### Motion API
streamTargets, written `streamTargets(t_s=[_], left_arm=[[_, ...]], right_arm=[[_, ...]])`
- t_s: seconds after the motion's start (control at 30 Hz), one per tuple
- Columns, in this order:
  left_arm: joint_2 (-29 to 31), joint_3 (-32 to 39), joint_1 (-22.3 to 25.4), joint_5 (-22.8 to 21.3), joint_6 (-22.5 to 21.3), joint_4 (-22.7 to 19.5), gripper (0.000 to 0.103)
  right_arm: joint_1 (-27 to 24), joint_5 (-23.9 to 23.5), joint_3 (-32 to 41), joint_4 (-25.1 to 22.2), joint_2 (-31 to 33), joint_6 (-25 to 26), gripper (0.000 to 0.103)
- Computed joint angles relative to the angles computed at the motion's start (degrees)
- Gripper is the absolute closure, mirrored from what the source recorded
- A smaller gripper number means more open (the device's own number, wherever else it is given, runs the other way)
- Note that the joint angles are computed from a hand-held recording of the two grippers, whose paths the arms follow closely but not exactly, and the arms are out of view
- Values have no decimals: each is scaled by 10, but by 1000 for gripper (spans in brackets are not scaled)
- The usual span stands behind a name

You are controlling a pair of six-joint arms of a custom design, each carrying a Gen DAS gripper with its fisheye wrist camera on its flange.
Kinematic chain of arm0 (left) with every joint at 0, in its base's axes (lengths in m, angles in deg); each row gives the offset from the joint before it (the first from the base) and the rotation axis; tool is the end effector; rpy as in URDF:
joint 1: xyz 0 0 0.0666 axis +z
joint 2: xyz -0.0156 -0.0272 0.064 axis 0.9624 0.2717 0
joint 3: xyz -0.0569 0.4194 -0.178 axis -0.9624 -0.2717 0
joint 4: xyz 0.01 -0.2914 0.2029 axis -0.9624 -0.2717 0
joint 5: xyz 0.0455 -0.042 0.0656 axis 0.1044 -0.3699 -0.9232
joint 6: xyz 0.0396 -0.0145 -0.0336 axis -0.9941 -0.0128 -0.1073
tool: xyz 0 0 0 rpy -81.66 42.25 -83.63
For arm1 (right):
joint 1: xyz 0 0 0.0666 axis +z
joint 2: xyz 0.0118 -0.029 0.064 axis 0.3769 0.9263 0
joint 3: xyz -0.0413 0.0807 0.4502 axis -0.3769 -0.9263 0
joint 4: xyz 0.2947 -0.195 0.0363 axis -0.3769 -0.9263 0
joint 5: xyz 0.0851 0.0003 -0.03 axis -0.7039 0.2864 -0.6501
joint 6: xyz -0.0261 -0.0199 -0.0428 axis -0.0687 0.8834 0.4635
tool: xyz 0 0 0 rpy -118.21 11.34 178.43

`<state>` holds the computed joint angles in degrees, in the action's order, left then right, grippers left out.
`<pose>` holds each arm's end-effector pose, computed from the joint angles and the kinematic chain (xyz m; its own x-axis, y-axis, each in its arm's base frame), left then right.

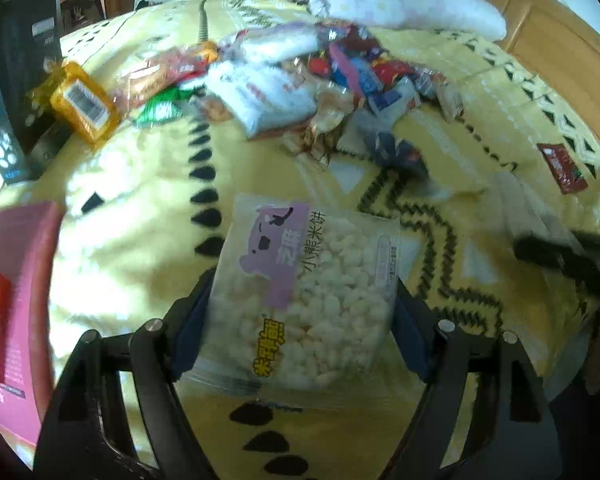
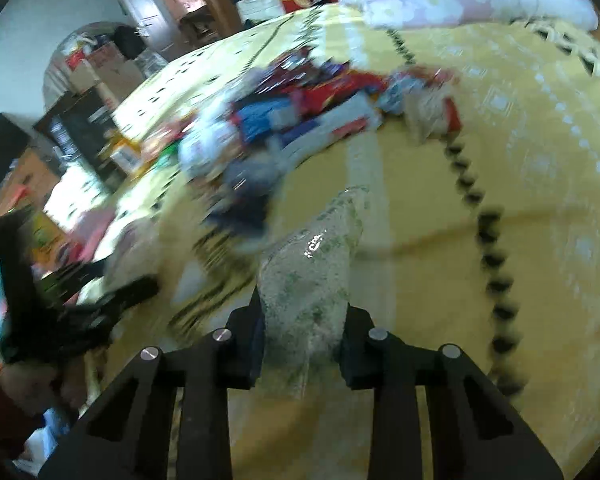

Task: Organize snacks
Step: 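Grasp the white puffed-rice bag with the left tool while the right tool grasps the clear speckled bag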

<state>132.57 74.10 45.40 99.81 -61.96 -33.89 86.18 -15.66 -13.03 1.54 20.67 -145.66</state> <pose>0.4582 -0.2705 0.3249 -0.3270 0.7873 -0.5226 0.9430 0.3075 -0.1269 0.2121 0.3858 0.3126 -0.4784 0.7228 -0.4986 0.6512 0.6730 0.3508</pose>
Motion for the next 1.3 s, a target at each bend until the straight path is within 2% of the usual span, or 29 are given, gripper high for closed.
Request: streamTargets(t_s=[0.1,0.17,0.2,0.23,0.37,0.4,0.5,0.6,0.67,0.73,0.77,0.83,0.97,1.07,1.17,1.3], left_arm=[[-1,-10,1,-1,3,13,22],[-3,-11,0,-2,3,15,22],[-2,-10,0,0,4,14,22],[-1,-9,1,2,4,14,21],[-3,-19,2,1,5,31,21],[-4,-23,1,1,8,39,20],[-7,-33,-1,-3,10,55,19],[-9,-37,-4,-11,10,62,20],[-11,-37,-4,-17,12,62,23],[-14,-35,-4,-16,18,56,23],[-16,-35,-3,-15,20,53,23],[-27,-37,-2,-11,19,53,23],[-52,-30,0,0,25,51,23],[-74,-13,4,6,38,48,23],[-87,7,12,14,49,42,23],[-107,27,34,25,73,57,23]], right_arm=[[9,-28,4,22,17,11,67],[15,-30,1,26,19,3,60],[14,-32,-1,28,17,10,51],[14,-33,6,13,18,14,41],[6,-50,28,-51,23,43,27],[6,-49,25,-50,21,45,24],[0,-59,11,-25,17,65,24],[-12,-80,19,-28,33,90,22],[-12,-76,25,-39,40,85,24],[-7,-63,25,-44,39,64,45],[-5,-57,23,-44,39,53,47],[3,-42,17,-39,32,26,66],[14,-12,39,-78,29,-4,70],[17,15,65,-114,26,-6,70],[11,34,97,-143,24,15,70],[-3,56,150,-192,29,53,70]])
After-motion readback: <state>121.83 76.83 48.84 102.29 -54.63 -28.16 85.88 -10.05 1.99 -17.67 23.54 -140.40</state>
